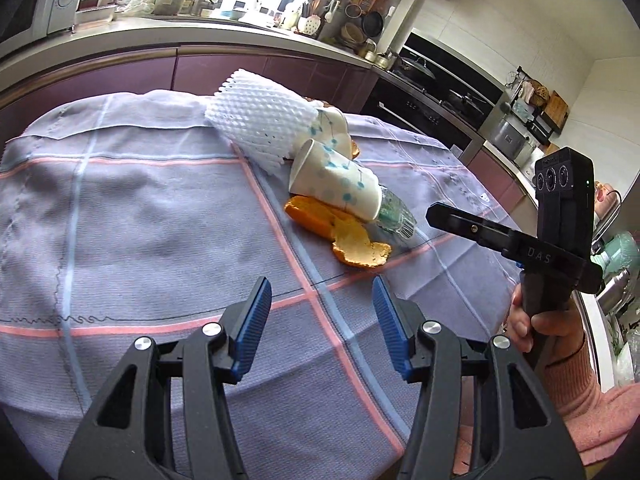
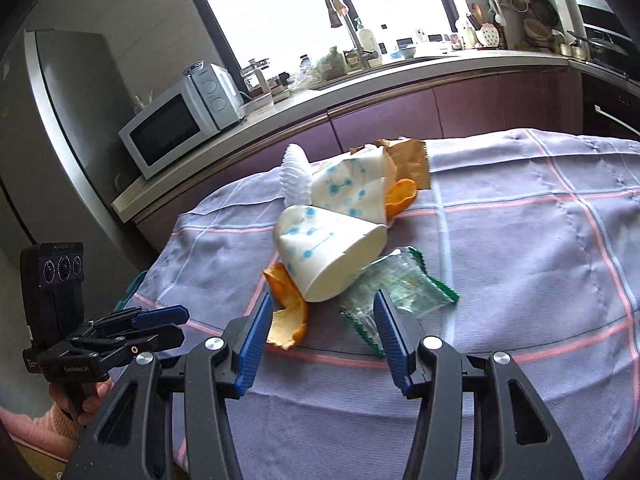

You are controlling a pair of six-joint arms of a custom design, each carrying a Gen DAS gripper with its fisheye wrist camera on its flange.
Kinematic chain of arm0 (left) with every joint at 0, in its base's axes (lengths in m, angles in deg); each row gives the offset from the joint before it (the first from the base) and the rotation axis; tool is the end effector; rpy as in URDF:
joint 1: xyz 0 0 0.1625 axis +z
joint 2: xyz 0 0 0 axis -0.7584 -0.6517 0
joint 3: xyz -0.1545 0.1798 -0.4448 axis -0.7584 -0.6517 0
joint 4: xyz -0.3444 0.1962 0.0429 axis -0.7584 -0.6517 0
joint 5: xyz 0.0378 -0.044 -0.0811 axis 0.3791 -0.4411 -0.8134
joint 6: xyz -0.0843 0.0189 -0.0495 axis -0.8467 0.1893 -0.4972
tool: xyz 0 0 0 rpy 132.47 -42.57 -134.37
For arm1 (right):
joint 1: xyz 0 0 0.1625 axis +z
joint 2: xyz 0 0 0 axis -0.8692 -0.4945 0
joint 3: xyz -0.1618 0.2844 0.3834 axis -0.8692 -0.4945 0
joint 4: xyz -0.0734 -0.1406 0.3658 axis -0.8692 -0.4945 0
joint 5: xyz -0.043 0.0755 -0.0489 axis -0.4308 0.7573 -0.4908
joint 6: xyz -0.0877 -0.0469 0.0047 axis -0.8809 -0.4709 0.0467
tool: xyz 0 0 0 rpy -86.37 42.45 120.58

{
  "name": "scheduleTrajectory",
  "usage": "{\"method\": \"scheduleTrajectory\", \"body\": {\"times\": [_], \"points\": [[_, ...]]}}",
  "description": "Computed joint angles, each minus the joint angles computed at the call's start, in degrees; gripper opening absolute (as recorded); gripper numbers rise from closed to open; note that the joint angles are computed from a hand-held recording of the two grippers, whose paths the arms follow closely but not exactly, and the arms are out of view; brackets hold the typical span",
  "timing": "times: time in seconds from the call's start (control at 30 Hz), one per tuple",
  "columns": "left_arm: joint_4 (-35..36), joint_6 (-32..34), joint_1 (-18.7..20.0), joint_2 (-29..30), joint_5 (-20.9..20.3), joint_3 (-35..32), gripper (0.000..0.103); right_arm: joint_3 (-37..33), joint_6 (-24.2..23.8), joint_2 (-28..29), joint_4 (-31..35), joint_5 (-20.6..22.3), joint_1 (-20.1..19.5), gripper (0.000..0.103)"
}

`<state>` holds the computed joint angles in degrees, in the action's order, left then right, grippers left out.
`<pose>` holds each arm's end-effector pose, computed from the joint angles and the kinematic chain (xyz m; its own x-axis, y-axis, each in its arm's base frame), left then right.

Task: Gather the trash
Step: 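Grasp the orange peel with the left tool while the right tool grasps another clear wrapper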

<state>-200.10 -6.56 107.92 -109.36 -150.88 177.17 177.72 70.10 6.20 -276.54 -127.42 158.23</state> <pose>-0.2189 -0.6073 0.1170 -0.5619 0.8271 -0.0146 0.8220 0.5563 -0.1219 0.1512 -0.5300 0.1895 -0.8732 0.3303 0.3584 -0.1665 0.4890 -0.8563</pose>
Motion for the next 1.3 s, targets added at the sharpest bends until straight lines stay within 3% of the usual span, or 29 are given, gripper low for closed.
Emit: {"method": "scheduleTrajectory", "body": {"times": [0.4,0.73,0.97,1.07,1.2,1.3], "points": [[5.9,-3.0,-1.5,4.4,-1.0,-3.5,0.051,3.8,5.1,-2.1,-1.3,1.8,-4.1,0.050],[9.6,-7.0,-1.6,7.4,-2.6,-7.2,0.050,3.6,6.7,-2.3,0.6,6.8,-6.0,0.050],[10.6,-9.3,-1.7,8.8,-2.3,-8.9,0.028,2.9,8.3,-2.6,1.7,8.8,-6.7,0.049],[10.3,-9.6,-1.7,8.8,-1.9,-8.7,0.023,3.1,9.3,-2.9,2.0,9.4,-7.1,0.042],[9.7,-9.4,-1.8,8.9,-1.4,-8.4,0.014,3.8,10.8,-3.4,2.2,11.4,-8.0,0.020],[9.8,-9.2,-1.6,8.7,-1.5,-8.3,0.008,4.2,10.6,-3.3,0.9,12.1,-8.2,0.011]]}}
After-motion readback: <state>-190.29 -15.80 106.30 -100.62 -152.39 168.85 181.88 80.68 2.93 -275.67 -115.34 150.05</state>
